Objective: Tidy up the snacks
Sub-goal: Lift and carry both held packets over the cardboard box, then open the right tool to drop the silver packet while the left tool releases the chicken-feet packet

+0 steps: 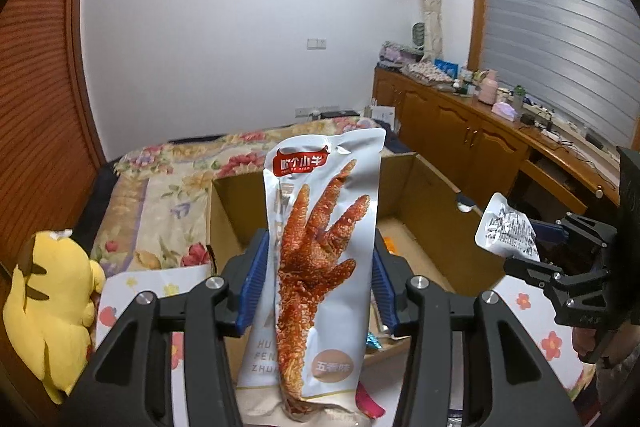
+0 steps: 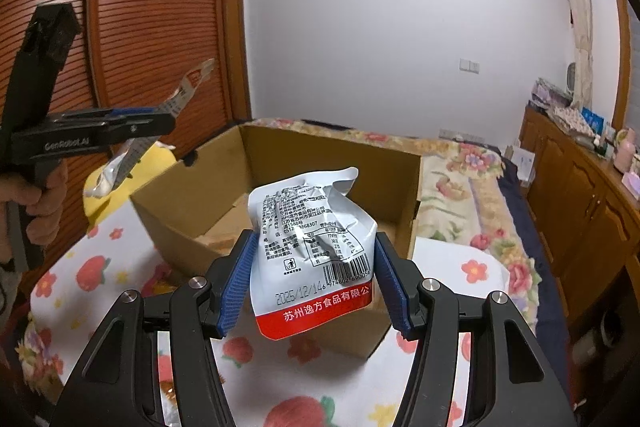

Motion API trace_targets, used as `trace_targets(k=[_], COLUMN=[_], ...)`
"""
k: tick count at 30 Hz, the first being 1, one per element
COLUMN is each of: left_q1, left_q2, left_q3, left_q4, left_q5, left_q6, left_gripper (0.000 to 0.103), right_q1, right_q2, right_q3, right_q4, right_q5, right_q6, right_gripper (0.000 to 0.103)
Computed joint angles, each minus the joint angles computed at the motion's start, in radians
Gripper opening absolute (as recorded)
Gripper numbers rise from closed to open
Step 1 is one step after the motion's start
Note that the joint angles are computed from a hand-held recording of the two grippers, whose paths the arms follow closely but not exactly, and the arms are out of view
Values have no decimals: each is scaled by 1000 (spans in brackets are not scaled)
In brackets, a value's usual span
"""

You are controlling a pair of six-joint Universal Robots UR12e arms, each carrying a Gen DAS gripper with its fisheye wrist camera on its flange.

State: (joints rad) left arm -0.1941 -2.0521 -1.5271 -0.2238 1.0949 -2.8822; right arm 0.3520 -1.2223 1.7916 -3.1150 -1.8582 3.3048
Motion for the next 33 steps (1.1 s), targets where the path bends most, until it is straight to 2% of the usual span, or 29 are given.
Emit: trace_targets(k=[9,19,23,33], left_q1=[-17,-33,-35,-37], left_q2=[-48,-56,-62,-68], left_q3=[56,70,88,98], left_q4=[-80,-101,-136,-173], left_q5=[27,53,51,62], left_q6=[-13,16,26,55], left_gripper=[48,51,52,58], right_q1=[-26,-31,-31,-29], right_q2=[44,77,86,98], right_q3=[-53,-94,-103,-115], right_q4=[74,116,131,149], right_q5=[10,18,27,32], right_q6=[36,52,53,47], right_gripper=[59,59,59,66])
